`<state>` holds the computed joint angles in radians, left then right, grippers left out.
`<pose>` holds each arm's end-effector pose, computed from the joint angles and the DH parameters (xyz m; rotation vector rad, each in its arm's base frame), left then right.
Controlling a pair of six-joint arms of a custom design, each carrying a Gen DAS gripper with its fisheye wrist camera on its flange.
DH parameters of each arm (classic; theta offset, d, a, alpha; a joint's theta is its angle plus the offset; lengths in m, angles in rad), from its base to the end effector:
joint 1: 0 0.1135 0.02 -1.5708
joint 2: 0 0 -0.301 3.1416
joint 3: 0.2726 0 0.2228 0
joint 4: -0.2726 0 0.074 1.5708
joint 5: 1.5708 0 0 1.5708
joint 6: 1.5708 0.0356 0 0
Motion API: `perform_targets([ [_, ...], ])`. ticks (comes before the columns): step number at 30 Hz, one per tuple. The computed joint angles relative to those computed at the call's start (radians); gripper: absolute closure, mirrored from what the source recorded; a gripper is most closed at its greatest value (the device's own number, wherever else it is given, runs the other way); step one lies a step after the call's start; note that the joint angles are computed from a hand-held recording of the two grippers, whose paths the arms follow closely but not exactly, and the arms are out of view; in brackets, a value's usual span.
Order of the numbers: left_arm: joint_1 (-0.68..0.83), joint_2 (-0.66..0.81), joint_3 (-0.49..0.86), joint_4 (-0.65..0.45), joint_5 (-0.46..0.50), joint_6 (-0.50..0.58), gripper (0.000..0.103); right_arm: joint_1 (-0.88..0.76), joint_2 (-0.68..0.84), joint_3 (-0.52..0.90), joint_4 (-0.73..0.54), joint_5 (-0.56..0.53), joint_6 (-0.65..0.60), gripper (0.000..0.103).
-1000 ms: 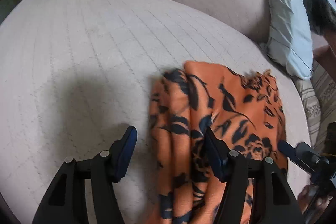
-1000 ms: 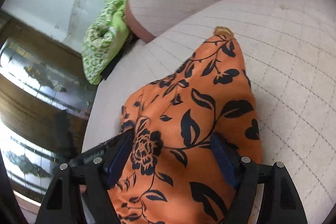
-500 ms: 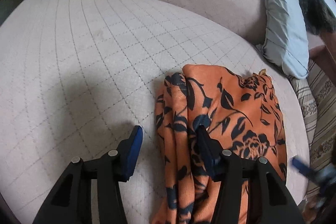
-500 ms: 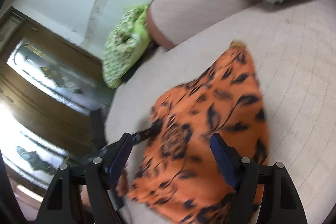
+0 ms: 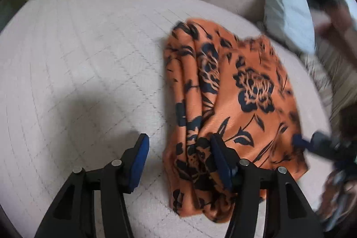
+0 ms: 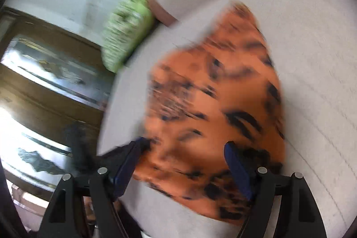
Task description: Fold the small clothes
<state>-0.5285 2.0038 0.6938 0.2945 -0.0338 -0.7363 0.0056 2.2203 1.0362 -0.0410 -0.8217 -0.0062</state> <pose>0.2747 -0.1590 0.1018 -0.2869 2.6290 -0.4095 0.3717 0.0281 0.0847 -0.2117 2.5822 1.1253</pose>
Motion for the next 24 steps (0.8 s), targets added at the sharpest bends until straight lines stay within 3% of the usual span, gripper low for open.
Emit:
perform_targets([
  [6, -0.022, -0.131, -0.101, 0.054, 0.089, 0.064, 0.044, -0.01, -0.057, -0.075, 0.08, -0.04, 0.032, 0.023],
  [10, -0.057, -0.058, -0.061, -0.049, 0.02, 0.111, 0.043, -0.006, -0.014, -0.086, 0.088, -0.025, 0.023, 0.023],
  [12, 0.007, -0.034, -0.135, 0.077, 0.09, 0.082, 0.042, -0.012, -0.014, -0.095, 0.103, -0.034, 0.034, 0.023],
  [14, 0.037, -0.034, -0.175, 0.134, 0.126, 0.066, 0.042, -0.019, -0.039, -0.116, 0.091, -0.024, 0.017, 0.023],
  [17, 0.021, -0.038, -0.165, 0.107, 0.103, 0.083, 0.042, -0.02, -0.092, -0.14, 0.072, 0.01, -0.035, 0.023],
  [20, 0.041, -0.018, -0.142, 0.1, 0.142, 0.076, 0.042, -0.028, -0.12, -0.158, 0.069, 0.016, -0.025, 0.023],
  [24, 0.045, -0.023, -0.144, 0.094, 0.152, 0.106, 0.042, -0.055, -0.186, -0.237, 0.087, -0.059, -0.09, 0.023],
])
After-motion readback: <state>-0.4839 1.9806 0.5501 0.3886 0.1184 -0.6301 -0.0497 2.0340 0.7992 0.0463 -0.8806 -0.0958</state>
